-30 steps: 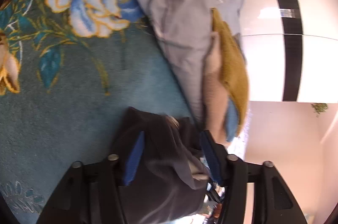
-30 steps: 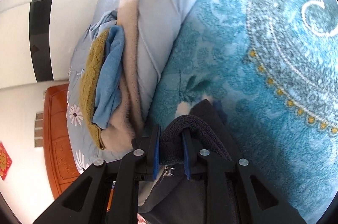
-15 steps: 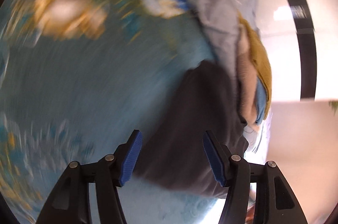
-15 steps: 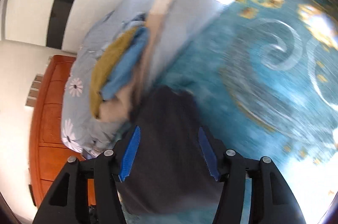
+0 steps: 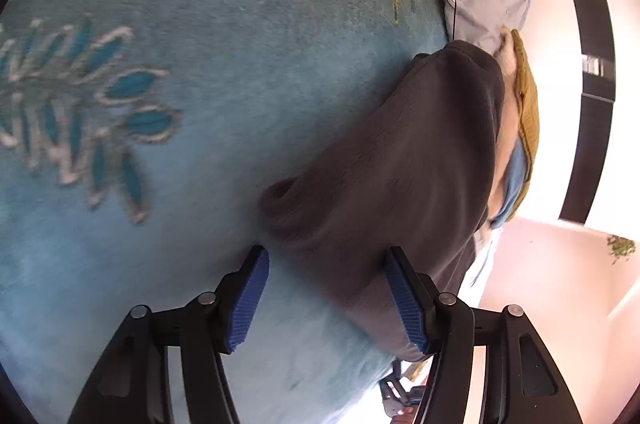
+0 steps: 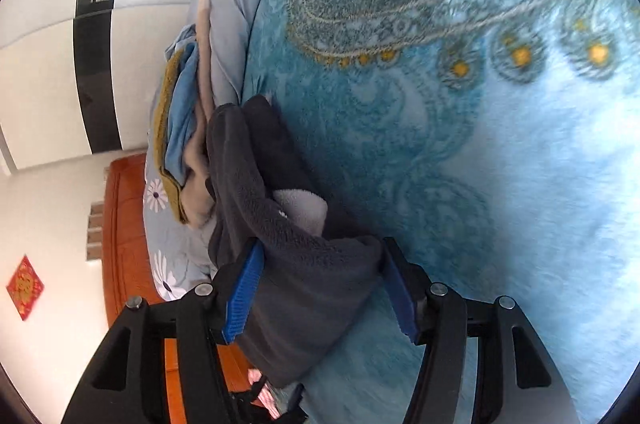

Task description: Fold clothes

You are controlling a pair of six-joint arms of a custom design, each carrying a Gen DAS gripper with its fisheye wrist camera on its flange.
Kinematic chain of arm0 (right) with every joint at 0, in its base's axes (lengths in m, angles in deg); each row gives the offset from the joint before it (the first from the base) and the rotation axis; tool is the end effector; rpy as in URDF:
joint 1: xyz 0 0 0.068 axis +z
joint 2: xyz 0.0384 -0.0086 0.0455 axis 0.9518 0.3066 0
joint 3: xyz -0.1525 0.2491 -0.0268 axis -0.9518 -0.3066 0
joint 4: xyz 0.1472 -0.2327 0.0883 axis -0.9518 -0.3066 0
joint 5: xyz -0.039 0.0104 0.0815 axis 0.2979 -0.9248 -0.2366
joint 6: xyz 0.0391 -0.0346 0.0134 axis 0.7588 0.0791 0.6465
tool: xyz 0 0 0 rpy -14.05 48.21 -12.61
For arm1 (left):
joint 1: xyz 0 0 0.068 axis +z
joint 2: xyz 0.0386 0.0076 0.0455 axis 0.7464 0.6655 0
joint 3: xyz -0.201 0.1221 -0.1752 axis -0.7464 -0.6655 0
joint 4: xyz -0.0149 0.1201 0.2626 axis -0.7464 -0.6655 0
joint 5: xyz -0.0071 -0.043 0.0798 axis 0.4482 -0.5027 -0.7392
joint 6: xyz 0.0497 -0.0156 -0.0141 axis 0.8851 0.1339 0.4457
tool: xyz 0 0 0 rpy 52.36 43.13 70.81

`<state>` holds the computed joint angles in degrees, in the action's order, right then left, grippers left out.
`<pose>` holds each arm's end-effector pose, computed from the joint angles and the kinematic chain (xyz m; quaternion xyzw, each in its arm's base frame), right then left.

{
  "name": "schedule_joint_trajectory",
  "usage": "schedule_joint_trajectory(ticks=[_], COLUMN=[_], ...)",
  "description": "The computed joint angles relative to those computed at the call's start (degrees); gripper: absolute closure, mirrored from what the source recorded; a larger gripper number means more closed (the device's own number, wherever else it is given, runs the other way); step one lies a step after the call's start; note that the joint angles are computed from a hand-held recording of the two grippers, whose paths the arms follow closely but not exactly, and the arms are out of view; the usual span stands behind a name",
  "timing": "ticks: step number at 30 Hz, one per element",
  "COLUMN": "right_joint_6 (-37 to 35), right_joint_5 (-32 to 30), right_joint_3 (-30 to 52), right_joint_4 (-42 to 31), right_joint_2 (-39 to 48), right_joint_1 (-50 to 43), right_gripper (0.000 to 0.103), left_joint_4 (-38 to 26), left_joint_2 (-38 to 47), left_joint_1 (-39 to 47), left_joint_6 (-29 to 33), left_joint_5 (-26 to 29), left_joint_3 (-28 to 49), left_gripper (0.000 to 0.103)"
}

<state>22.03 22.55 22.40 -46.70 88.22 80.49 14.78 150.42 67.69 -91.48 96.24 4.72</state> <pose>0.2547 0.0530 0.1267 0.4386 0.7574 0.4524 0.1711 0.3500 0.0954 0.1181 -0.2805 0.8706 -0.4037 0.0200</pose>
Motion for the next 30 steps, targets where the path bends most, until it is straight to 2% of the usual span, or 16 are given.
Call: schedule_joint_trajectory(ticks=[2,6,10,14,17,18,21,23,27,30], right_joint_6=[3.7,3.6,2.1,5.1,8.3,8.9,6.5,4.8,3.3,2.0], right_joint_5=[3.1,5.1,5.9,7.7,6.7,6.3,4.9,4.1,2.5,1.2], right_joint_3=[-0.9,-0.2,2.8,4.0,3.3,3.2,4.4,5.8,6.2,6.2], right_joint_4=[6.0,9.3,7.9,7.3,9.6,9.9,4.7,0.8,-1.9,-4.3], right_joint_2=[2.3,4.4,6.7,7.6,8.2,8.1,5.6,3.7,-0.2,-3.2], right_joint_1=[1.5,2.0,2.0,2.9,2.7,2.5,2.1,2.0,2.3,2.6], right_gripper=[0.038,0.038,0.039,0.04,0.053,0.061,0.069,0.072,0.079,0.081], left_joint_4=[2.0,4.1,4.5,5.4,6.4,6.6,5.7,4.7,3.6,1.1], left_joint_2=[0.2,0.7,1.3,1.1,0.6,0.2,-2.5,-4.6,-8.8,-12.2], left_joint_1=[-0.6,-1.5,-1.8,-1.3,-0.1,0.1,-0.1,0.2,1.3,2.0], left_joint_6=[-1.4,-1.8,-1.8,-5.0,-10.2,-11.3,-10.5,-9.0,-8.5,-5.8], left_joint_5=[0.0,-0.1,-0.8,-0.3,1.8,1.9,0.1,-0.5,0.3,-0.8], left_joint_3=[-0.1,0.6,1.3,0.6,-0.6,-0.9,-1.2,-1.6,-3.7,-4.8], left_gripper=[0.039,0.039,0.04,0.049,0.058,0.063,0.077,0.08,0.083,0.083])
